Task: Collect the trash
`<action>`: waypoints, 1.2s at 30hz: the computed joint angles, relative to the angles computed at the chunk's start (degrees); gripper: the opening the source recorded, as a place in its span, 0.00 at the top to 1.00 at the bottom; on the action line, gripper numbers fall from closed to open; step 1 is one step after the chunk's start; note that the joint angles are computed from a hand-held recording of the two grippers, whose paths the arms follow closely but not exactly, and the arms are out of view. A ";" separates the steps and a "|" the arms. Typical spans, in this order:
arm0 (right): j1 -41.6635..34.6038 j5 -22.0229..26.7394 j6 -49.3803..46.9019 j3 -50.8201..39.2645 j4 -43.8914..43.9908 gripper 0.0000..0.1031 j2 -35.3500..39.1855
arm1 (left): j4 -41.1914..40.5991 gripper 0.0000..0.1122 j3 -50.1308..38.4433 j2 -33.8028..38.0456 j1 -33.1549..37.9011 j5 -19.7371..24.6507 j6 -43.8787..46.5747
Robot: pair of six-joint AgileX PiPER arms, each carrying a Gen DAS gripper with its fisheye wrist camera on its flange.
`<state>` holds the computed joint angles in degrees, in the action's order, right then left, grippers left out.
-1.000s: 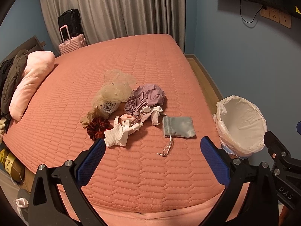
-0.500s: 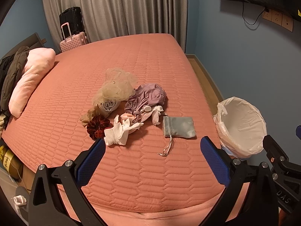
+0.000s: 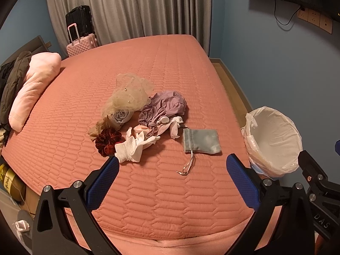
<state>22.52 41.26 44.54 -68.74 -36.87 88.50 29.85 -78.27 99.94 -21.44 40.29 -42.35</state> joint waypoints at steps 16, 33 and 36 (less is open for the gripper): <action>-0.55 -0.77 -0.28 0.35 0.15 0.06 0.07 | -0.16 0.14 -0.46 0.33 -0.23 0.23 0.28; -0.69 -0.73 -0.11 0.44 0.09 0.06 -0.12 | -0.54 0.14 -0.07 -0.13 -0.46 -0.42 0.67; -0.56 -0.32 0.34 0.35 -0.20 0.06 -0.19 | -0.88 0.14 -0.15 -0.11 -0.28 -0.63 1.15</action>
